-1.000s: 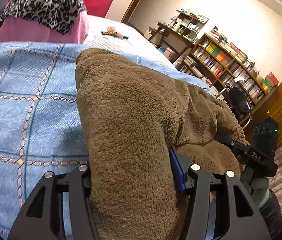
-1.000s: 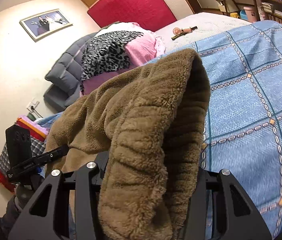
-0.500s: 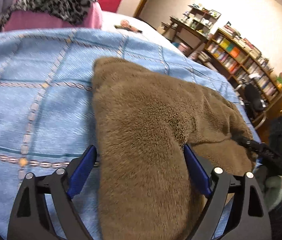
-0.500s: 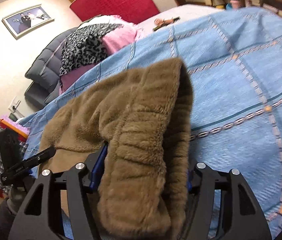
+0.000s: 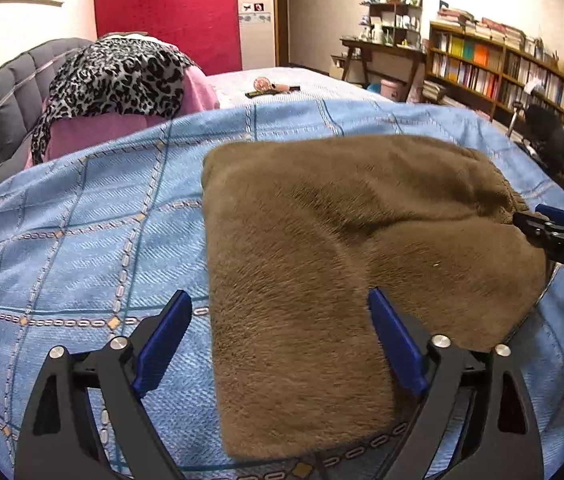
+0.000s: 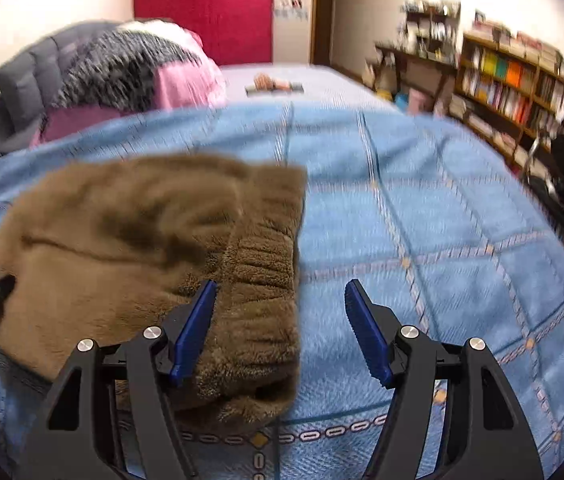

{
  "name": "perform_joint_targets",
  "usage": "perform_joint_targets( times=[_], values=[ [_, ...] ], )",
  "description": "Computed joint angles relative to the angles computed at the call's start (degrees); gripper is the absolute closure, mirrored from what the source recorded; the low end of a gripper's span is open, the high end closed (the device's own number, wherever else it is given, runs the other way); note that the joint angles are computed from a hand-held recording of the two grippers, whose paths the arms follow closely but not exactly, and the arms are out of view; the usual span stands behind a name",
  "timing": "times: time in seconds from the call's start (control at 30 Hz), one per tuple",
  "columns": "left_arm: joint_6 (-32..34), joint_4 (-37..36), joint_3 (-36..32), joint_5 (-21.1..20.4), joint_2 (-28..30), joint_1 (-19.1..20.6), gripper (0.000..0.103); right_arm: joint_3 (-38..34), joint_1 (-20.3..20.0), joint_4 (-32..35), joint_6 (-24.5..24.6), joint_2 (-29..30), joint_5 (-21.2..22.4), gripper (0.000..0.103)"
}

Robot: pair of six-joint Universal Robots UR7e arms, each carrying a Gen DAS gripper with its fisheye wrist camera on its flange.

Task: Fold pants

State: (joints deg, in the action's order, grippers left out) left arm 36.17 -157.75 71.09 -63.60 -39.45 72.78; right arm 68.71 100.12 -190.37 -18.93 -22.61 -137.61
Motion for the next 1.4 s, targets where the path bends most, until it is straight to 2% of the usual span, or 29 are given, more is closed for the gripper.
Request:
perform_joint_targets(
  times=[0.13,0.27,0.43,0.53,0.7,0.83,0.9,0.97,1.2,1.4],
  values=[
    [-1.45,1.94,-1.32,-0.26,0.76,0.28,0.011,4.85,-1.77,1.13,5.06,-3.82,5.49,0.035],
    [-1.99,1.58,0.15,0.12,-0.67,-0.25,0.012,12.29,-1.4,-4.02,6.37,-8.32,10.26,0.035],
    [-2.98,1.15,2.96,0.03,-2.73,-0.41,0.012,21.87,-0.76,-8.25,7.68,-12.67,11.82,0.035],
    [-3.28,0.91,4.34,0.12,-3.22,-0.54,0.012,24.24,-1.05,-6.58,9.2,-13.55,12.56,0.035],
    [-3.54,0.76,4.41,0.8,-2.8,-0.58,0.011,21.04,-1.51,-4.68,9.74,-11.01,10.3,0.035],
    [-3.01,1.71,3.5,1.12,-2.08,-0.28,0.01,18.54,-2.89,-5.8,14.43,-10.28,9.84,0.035],
    [-1.8,1.23,3.33,1.63,-1.46,-0.23,0.01,17.4,-4.04,-4.21,18.09,-10.18,9.49,0.035],
    [-1.26,0.57,3.39,1.93,-1.03,-0.08,0.01,15.75,-4.98,-1.9,19.45,-9.55,8.24,0.035],
    [-1.02,0.47,3.08,1.57,-0.89,0.2,0.01,16.51,-5.0,-3.63,18.79,-9.81,7.6,0.036],
    [-2.44,-0.29,4.71,2.86,-1.97,-0.44,0.01,20.67,-2.77,-11.51,17.46,-11.45,5.56,0.036]
  ],
)
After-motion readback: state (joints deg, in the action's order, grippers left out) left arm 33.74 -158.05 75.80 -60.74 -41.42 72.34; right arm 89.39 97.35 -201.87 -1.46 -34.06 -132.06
